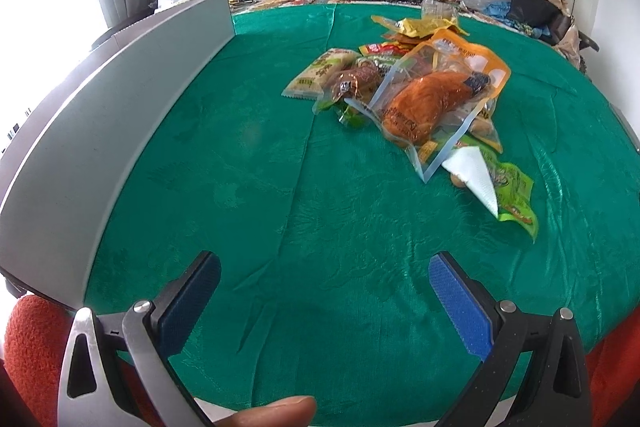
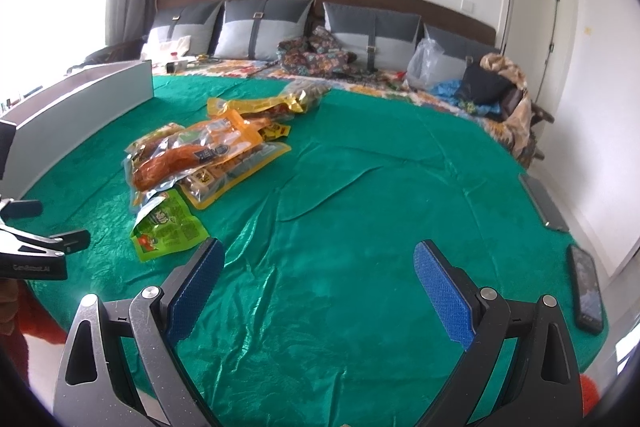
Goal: Organize snacks
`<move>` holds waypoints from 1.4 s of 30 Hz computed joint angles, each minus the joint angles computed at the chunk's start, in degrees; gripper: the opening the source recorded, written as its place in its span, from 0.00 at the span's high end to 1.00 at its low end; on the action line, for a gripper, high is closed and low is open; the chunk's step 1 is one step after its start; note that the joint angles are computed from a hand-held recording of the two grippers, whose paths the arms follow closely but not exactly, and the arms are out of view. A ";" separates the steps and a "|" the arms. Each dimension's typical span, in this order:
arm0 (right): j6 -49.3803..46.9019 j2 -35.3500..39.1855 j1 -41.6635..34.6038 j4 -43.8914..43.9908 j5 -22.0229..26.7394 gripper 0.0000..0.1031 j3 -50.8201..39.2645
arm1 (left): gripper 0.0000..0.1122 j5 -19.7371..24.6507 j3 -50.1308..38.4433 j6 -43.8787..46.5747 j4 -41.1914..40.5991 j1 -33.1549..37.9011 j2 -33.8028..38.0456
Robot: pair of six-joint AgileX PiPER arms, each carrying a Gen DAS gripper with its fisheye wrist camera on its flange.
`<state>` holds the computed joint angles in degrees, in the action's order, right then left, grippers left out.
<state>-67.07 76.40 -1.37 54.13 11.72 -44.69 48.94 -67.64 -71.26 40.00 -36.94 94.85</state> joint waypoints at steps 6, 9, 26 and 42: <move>8.69 2.60 -0.78 -8.52 5.14 0.06 -2.29 | 0.08 1.46 -1.41 4.92 -3.19 1.42 2.02; 13.65 4.88 -0.59 -12.74 10.58 0.06 -5.84 | 0.08 -0.01 -0.96 7.31 -5.87 3.00 1.50; 42.52 37.06 20.48 -43.86 44.93 0.35 -51.42 | 0.08 -5.54 2.51 23.04 -15.72 9.75 -1.89; 37.69 25.69 1.77 -37.39 24.40 0.34 -26.76 | 0.08 -6.57 4.08 18.56 -12.60 8.77 -2.47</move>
